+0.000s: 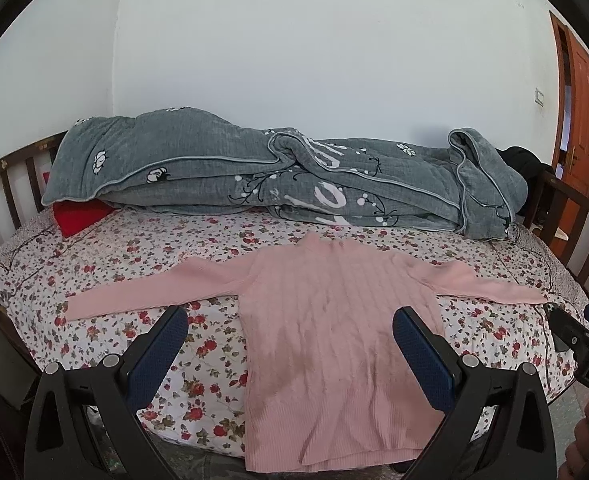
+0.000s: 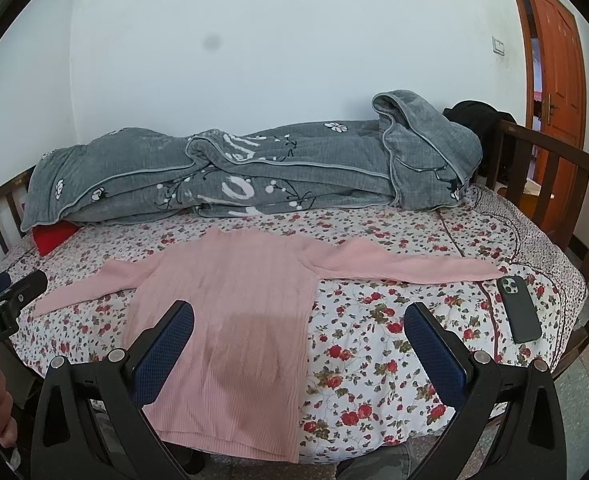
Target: Fold small clothes
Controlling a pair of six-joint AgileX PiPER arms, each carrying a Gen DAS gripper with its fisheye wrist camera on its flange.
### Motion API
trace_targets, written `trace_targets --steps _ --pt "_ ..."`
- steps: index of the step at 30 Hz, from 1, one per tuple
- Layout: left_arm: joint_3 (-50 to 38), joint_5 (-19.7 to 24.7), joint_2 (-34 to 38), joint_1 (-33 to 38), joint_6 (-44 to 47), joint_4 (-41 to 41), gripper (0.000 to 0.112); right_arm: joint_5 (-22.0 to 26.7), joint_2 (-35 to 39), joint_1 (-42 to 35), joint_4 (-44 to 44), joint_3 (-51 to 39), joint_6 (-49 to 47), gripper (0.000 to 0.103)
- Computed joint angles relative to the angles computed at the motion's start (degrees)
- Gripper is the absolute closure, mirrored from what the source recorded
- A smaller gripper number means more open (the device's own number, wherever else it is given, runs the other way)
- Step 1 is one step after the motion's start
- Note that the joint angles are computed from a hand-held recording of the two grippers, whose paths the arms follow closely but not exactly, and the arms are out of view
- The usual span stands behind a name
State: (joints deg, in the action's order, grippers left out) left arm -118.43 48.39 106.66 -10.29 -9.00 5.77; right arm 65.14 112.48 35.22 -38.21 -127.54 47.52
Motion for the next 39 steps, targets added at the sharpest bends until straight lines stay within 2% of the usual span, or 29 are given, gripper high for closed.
trace_targets --steps 22,39 --pt "-3.25 1.85 1.59 1.14 2.04 -2.59 0.009 -0.14 0.22 -0.02 0.15 -0.35 0.5 0.0" --pt "-0.27 -0.43 0.57 1.37 2.15 -3.65 0.009 0.86 2.22 0.4 0.58 -4.07 -0.67 0.0"
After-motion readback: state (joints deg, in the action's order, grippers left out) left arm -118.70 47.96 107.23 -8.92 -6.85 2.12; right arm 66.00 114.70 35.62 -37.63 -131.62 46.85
